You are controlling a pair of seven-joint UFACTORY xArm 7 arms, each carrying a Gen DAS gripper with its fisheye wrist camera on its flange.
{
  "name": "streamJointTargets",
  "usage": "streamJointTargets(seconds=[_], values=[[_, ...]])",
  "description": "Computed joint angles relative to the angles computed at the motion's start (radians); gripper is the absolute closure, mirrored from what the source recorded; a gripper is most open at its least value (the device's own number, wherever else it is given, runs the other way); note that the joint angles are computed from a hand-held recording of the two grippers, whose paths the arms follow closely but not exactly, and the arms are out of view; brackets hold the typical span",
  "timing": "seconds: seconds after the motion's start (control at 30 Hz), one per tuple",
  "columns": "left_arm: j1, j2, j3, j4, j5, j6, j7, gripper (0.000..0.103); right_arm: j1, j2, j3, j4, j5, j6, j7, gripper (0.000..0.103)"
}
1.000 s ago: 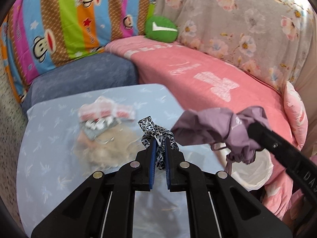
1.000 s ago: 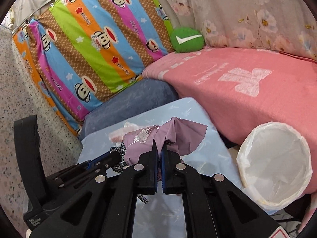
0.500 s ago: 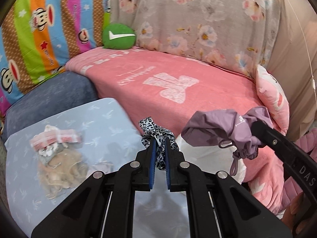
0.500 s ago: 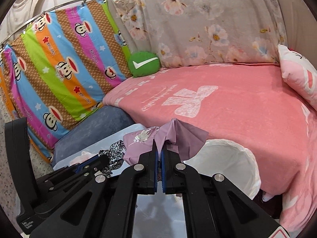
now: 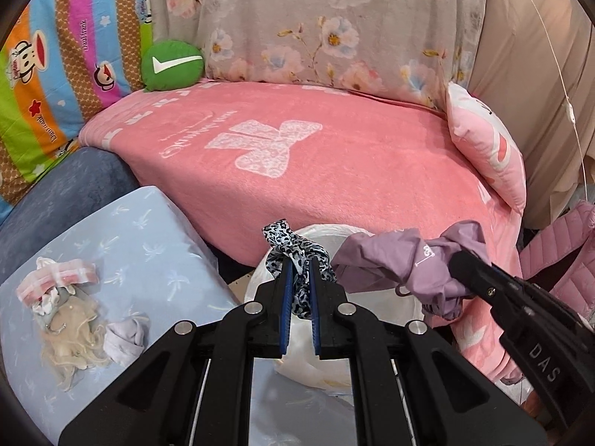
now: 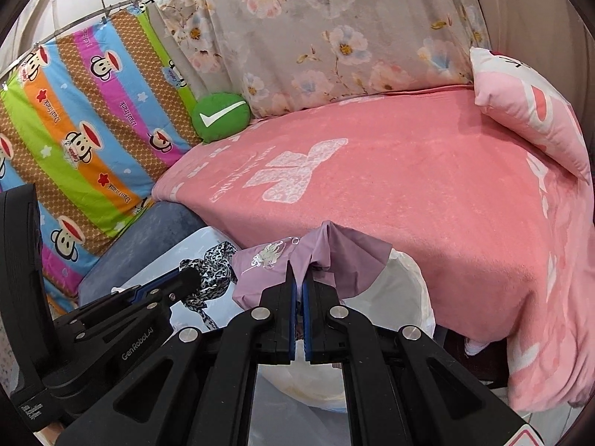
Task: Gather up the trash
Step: 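Open both tools over the lined white bin to drop the items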
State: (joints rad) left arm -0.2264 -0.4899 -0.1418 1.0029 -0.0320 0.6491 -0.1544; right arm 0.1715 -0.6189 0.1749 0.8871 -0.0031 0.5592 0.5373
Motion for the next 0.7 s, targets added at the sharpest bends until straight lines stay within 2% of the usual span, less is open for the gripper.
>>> streamJointTargets(seconds=[0.23, 0.37, 0.43, 0.47, 0.5, 0.53, 0.57, 0.6, 0.63, 0.7], values=[[-0.011, 0.044, -0.006, 0.017, 0.000, 0.019, 0.001, 0.093, 0.002, 0.002, -0.008, -0.030, 0.007, -0.003, -0.002, 0.100], [-0.029, 0.074, 0.012, 0.030, -0.031, 0.025, 0.025, 0.092, -0.006, 0.016, -0.009, -0.035, 0.005, -0.010, 0.004, 0.100], [-0.039, 0.095, 0.025, 0.045, -0.057, 0.045, 0.044, 0.090, -0.007, 0.028, -0.007, -0.033, 0.001, -0.012, 0.005, 0.096], [-0.038, 0.105, 0.025, 0.052, -0.062, 0.049, 0.045, 0.081, -0.018, 0.031, 0.004, -0.028, -0.009, -0.008, 0.017, 0.094], [-0.036, 0.111, 0.025, 0.054, -0.066, 0.051, 0.045, 0.065, -0.023, 0.036, 0.009, -0.024, -0.019, -0.007, 0.022, 0.091], [-0.030, 0.112, 0.021, 0.052, -0.062, 0.050, 0.037, 0.055, -0.028, 0.036, 0.016, -0.023, -0.029, -0.007, 0.028, 0.086], [-0.017, 0.105, 0.010, 0.042, -0.045, 0.038, 0.015, 0.040, -0.032, 0.035, 0.020, -0.022, -0.038, -0.009, 0.034, 0.080], [-0.006, 0.095, 0.002, 0.030, -0.027, 0.022, -0.005, 0.036, -0.038, 0.032, 0.026, -0.022, -0.048, -0.010, 0.043, 0.070], [-0.001, 0.087, -0.001, 0.020, -0.017, 0.012, -0.014, 0.035, -0.040, 0.029, 0.032, -0.021, -0.057, -0.010, 0.048, 0.066], [0.001, 0.082, 0.005, 0.017, -0.016, 0.015, -0.017, 0.035, -0.037, 0.028, 0.034, -0.016, -0.065, 0.002, 0.051, 0.066]])
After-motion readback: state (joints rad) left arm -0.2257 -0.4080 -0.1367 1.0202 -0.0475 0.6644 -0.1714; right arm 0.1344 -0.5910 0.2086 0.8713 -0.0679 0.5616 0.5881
